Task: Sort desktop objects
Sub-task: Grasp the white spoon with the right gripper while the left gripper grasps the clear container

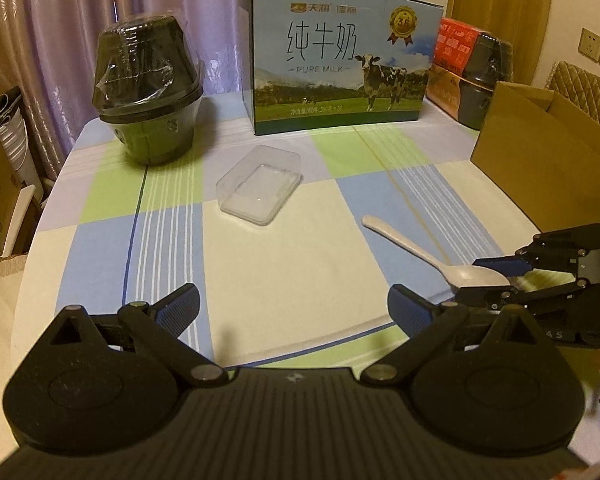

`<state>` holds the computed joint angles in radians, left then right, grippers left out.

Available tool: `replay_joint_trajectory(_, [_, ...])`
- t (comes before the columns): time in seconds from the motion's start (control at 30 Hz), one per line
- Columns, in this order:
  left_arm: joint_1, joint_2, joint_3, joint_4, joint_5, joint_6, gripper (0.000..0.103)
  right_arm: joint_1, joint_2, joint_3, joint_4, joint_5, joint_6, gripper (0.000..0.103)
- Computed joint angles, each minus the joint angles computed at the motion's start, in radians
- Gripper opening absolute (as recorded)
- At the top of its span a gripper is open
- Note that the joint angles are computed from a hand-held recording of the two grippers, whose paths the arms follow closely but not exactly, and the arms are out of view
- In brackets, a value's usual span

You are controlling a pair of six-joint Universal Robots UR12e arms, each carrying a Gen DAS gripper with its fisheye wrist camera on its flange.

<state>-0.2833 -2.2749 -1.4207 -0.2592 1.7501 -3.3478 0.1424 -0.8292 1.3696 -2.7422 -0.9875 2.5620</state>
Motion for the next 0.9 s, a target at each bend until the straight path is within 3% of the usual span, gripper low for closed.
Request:
replay_joint_trajectory(0.23, [0.002, -0.011, 0.002, 0.025, 0.009, 0.037, 0.098, 0.008, 0.019, -0.028, -0.078, -0.011, 0.123, 0.03])
replay_joint_trajectory(0.4, [0.009, -0.04, 0.029, 0.057, 0.023, 0.074, 0.098, 0.017, 0.043, -0.071, -0.08, -0.041, 0.221, 0.03])
replay_joint_trajectory(0.7, [0.039, -0.12, 0.135, 0.064, 0.012, 0.171, 0.097, 0.036, 0.084, -0.139, -0.092, -0.118, 0.292, 0.03])
replay_joint_trajectory(0.9, [0.053, -0.166, 0.209, 0.044, -0.013, 0.231, 0.096, 0.047, 0.108, -0.172, -0.102, -0.13, 0.352, 0.03])
